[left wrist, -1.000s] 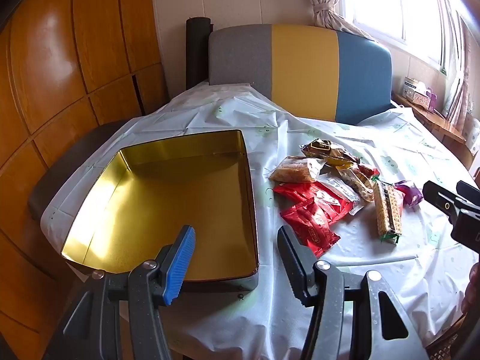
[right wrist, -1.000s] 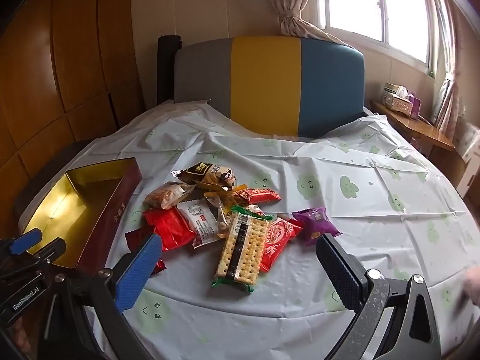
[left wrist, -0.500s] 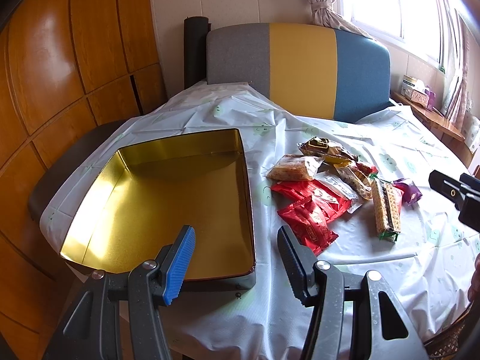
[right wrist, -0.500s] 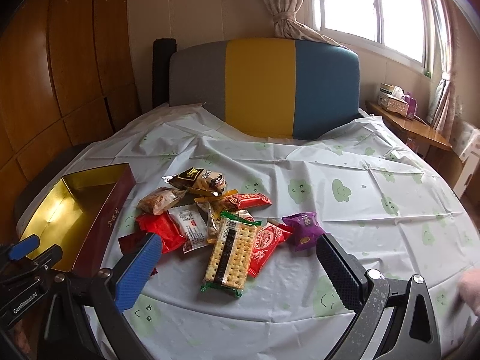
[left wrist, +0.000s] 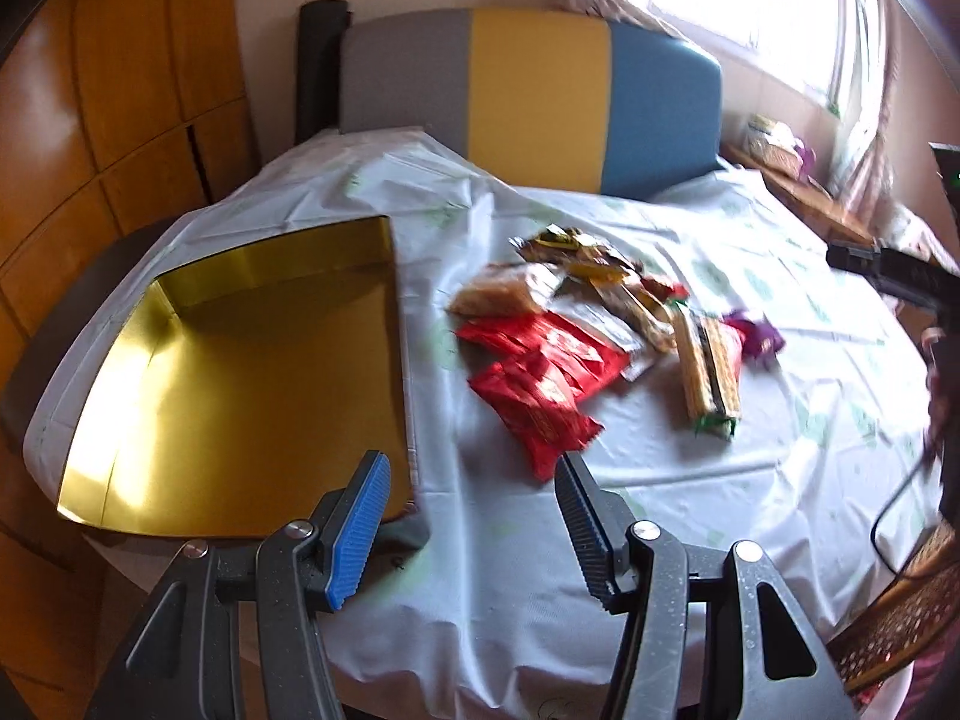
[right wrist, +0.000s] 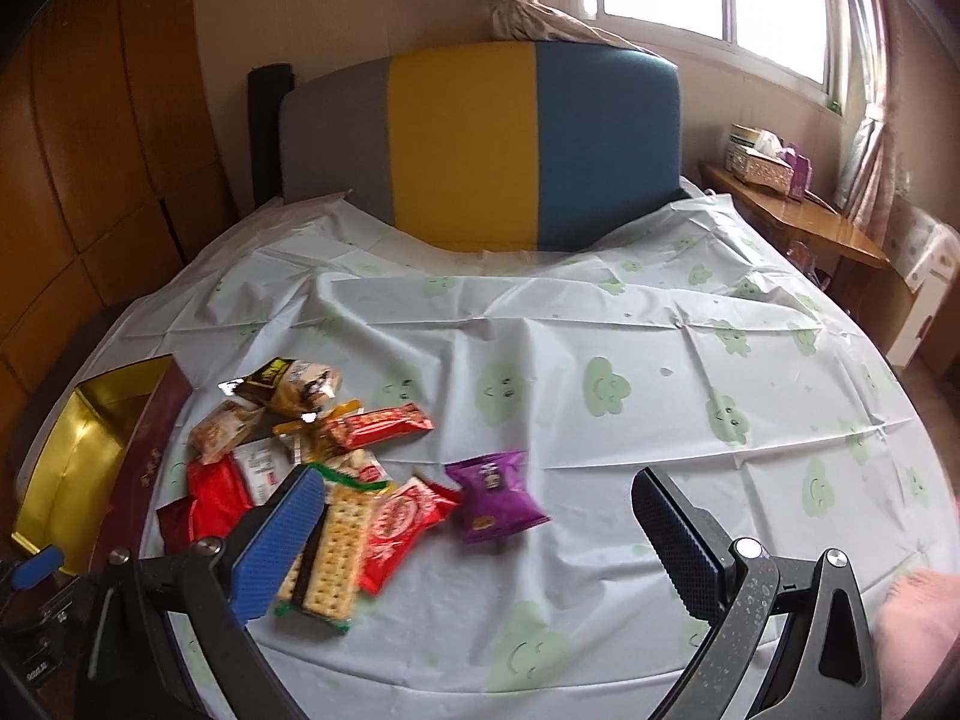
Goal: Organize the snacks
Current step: 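Move the left tool toward the saltine cracker pack in the snack pile, then close the left tool on the saltine cracker pack and lift it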
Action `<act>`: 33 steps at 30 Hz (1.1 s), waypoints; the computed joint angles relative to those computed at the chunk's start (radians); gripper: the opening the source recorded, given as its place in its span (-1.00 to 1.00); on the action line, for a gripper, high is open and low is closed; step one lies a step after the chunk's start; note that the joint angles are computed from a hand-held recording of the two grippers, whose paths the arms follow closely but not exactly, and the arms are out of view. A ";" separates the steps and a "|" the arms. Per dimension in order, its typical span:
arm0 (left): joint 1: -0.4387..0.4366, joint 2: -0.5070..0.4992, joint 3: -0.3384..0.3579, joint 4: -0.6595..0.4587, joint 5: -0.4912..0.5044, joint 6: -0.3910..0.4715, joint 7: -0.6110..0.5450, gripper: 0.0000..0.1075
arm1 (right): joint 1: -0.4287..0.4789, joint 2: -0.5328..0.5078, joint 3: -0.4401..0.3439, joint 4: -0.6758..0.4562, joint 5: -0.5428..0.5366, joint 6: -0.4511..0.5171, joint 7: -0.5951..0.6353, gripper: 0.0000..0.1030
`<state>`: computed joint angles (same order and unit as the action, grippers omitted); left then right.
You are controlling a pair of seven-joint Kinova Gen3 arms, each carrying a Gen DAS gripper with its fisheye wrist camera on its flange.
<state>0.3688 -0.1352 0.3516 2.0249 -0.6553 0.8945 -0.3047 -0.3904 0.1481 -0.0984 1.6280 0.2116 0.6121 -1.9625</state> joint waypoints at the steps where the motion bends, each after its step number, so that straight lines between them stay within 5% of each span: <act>1: 0.014 0.007 -0.022 -0.006 0.019 -0.012 -0.038 0.08 | 0.007 0.004 0.021 0.004 -0.031 -0.012 0.004 1.00; 7: 0.155 0.053 -0.252 -0.054 0.188 -0.150 -0.282 0.07 | 0.146 0.044 -0.015 -0.027 -0.227 0.027 0.047 1.00; 13: -0.016 0.179 -0.114 -0.188 0.339 -0.182 -0.526 0.02 | 0.146 0.044 -0.001 -0.010 -0.294 0.002 0.099 1.00; 20: 0.072 0.364 -0.172 -0.375 0.361 -0.107 -0.619 0.21 | 0.170 0.049 -0.003 -0.013 -0.358 0.009 0.147 1.00; 23: 0.113 0.423 -0.206 -0.424 0.349 -0.097 -0.622 0.51 | 0.179 0.053 -0.004 -0.018 -0.381 0.011 0.165 1.00; 28: 0.165 0.495 -0.255 -0.487 0.309 -0.052 -0.587 0.53 | 0.180 0.064 0.001 -0.032 -0.389 0.022 0.173 1.00; 29: 0.175 0.505 -0.267 -0.493 0.300 -0.043 -0.582 0.50 | 0.183 0.066 0.001 -0.035 -0.393 0.026 0.175 1.00; 31: 0.156 0.507 -0.263 -0.482 0.327 -0.058 -0.601 0.04 | 0.183 0.069 0.005 -0.037 -0.392 0.030 0.168 1.00; 33: 0.137 0.477 -0.262 -0.434 0.356 -0.117 -0.601 -0.08 | 0.184 0.069 0.006 -0.036 -0.392 0.031 0.165 1.00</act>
<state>0.5057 0.3422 0.0894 1.5911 -0.2996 0.7778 -0.9058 -0.2061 0.2170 -0.0922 1.5917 -0.1805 0.6431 -1.7979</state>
